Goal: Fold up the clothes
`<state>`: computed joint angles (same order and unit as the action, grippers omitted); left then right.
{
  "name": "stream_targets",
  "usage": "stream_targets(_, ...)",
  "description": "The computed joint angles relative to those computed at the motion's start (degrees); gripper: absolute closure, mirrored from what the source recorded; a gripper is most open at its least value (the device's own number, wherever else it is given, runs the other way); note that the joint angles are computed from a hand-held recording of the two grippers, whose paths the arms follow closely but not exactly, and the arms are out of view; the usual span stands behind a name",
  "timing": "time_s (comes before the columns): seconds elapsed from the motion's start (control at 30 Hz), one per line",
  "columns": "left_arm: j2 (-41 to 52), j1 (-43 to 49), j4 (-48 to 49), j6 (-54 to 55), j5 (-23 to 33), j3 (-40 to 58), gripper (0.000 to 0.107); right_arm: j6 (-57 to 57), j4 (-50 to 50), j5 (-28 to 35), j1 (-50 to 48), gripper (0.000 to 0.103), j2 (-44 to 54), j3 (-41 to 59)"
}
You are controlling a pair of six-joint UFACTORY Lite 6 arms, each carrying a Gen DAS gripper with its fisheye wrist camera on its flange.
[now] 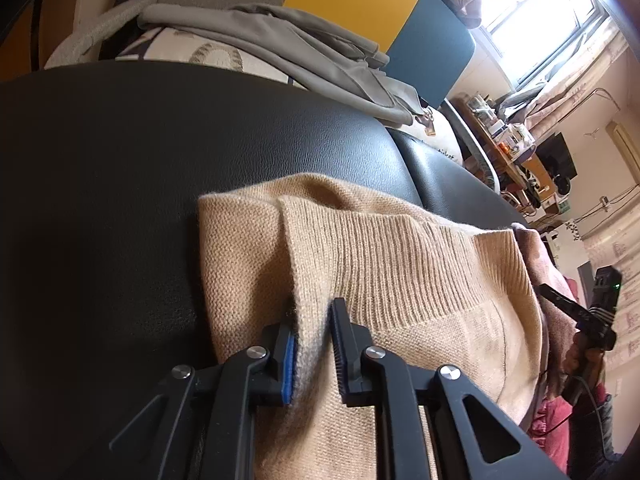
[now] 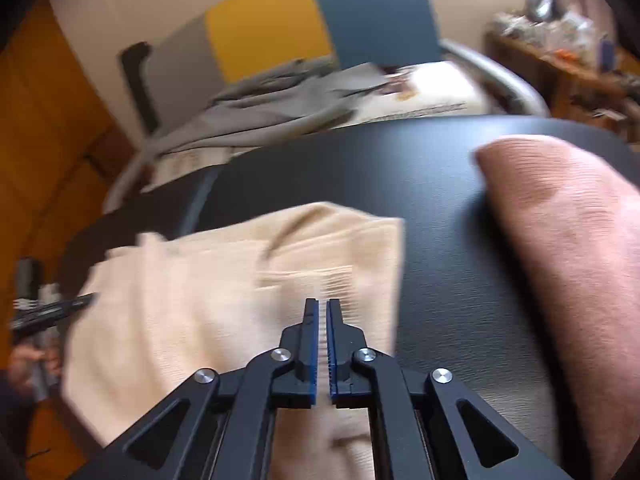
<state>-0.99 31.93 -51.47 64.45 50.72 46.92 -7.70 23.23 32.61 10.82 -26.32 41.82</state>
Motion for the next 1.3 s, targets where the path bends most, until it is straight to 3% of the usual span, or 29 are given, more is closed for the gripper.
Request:
stream_targets(0.13, -3.8, 0.0, 1.1, 1.4, -0.2, -2.3, 0.087, -1.0, 0.4, -1.5, 6.2, 0.093, 6.2, 3.5)
stream_targets(0.2, -4.0, 0.3, 1.5, 1.9, 0.2, -2.4, 0.086, 0.6, -1.2, -2.7, 9.1, 0.083, 10.5, 5.0)
stream_targets(0.27, -3.9, 1.2, 1.4, 2.4, 1.2, -2.3, 0.086, -5.3, 5.4, -1.7, 9.1, 0.063, 16.5, 7.7)
stream_targets(0.33, -3.7, 2.2, 1.2, 2.8, 2.4, -1.9, 0.085, -7.4, 7.8, -1.8, 8.9, 0.059, 19.9, 8.9)
stream_targets(0.4, -4.4, 0.5, 2.9, 2.0, -0.2, -2.6, 0.083, -1.3, 0.8, -4.1, 11.5, 0.062, 20.9, 9.3)
stream_targets(0.43, -4.8, -0.4, 3.7, 1.5, -1.5, -3.0, 0.083, 4.2, -5.2, -4.7, 13.5, 0.071, 20.9, 9.5)
stream_targets(0.47, -5.7, -0.9, 4.1, 1.4, -2.4, -3.6, 0.083, 9.2, -10.9, -4.6, 15.3, 0.086, 20.9, 9.8)
stream_targets(0.5, -6.6, -1.5, 4.4, 1.2, -3.4, -4.1, 0.082, 14.2, -16.9, -4.3, 17.4, 0.092, 21.1, 10.2)
stream_targets(0.6, -8.9, -3.0, 6.0, -0.5, -5.8, -5.2, 0.081, 30.0, -34.9, -1.1, 23.9, 0.097, 20.0, 11.7)
stream_targets(0.73, -9.2, -3.7, 7.9, -3.1, -8.0, -4.9, 0.081, 49.2, -53.5, 3.6, 23.8, 0.099, 14.3, 10.6)
stream_targets(0.87, -8.6, -3.3, 7.9, -3.7, -8.3, -4.9, 0.080, 47.8, -50.6, 0.9, 15.4, 0.099, 17.6, 8.4)
stream_targets(1.0, -9.5, -2.0, 8.6, -5.8, -7.9, -4.5, 0.080, 43.4, -44.7, -8.0, 9.8, 0.098, 15.1, 0.8)
stream_targets(1.07, -13.5, 2.0, 6.6, -3.1, -5.2, -5.4, 0.080, 40.8, -41.7, -7.5, 7.8, 0.098, 11.5, 0.3)
stream_targets(1.13, -17.1, 6.4, 4.5, -0.3, -1.8, -5.8, 0.083, 43.8, -47.4, -3.4, 10.1, 0.098, 7.6, 1.7)
stream_targets(1.2, -21.7, 11.9, 1.9, 3.9, 4.9, -7.5, 0.083, 43.4, -47.8, 0.1, 14.5, 0.097, 3.4, 3.3)
stream_targets(1.3, -30.9, 18.5, 1.0, 9.8, 14.6, -13.4, 0.083, 41.0, -44.4, 3.8, 23.1, 0.087, 2.0, 7.6)
